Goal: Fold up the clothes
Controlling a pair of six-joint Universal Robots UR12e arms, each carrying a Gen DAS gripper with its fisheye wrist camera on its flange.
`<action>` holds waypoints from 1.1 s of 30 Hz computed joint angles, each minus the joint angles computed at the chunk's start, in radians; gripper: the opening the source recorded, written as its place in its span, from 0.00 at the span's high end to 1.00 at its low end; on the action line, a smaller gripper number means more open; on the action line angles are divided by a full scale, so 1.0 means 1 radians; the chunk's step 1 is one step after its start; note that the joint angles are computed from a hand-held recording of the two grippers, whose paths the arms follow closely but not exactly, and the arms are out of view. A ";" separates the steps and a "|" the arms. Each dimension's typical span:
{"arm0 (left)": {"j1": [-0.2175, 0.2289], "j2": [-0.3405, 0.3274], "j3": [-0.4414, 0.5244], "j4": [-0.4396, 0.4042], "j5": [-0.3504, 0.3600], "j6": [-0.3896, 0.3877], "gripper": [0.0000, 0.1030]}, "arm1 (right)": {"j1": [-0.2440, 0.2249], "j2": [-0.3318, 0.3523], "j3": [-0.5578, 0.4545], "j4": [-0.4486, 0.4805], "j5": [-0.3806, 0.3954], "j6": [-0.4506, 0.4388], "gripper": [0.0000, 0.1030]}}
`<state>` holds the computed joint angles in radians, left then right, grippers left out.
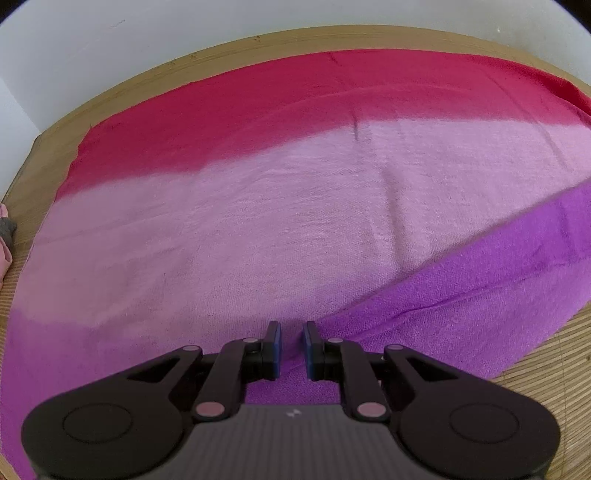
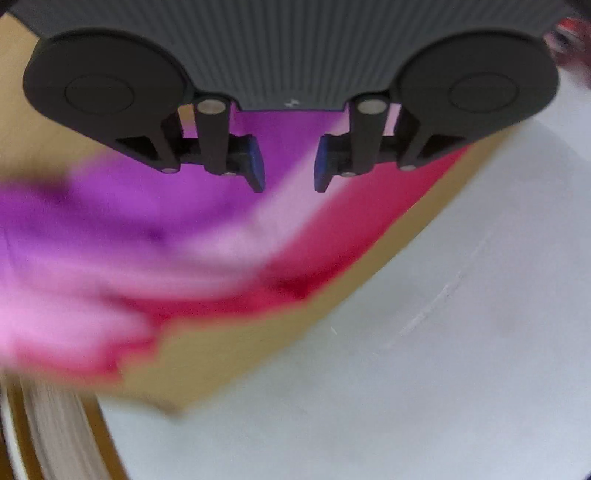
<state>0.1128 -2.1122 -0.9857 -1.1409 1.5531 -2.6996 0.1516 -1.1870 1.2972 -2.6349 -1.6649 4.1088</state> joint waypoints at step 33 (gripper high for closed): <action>0.012 0.025 -0.046 0.053 -0.042 0.063 0.84 | 0.024 0.060 -0.041 -0.073 -0.150 -0.029 0.96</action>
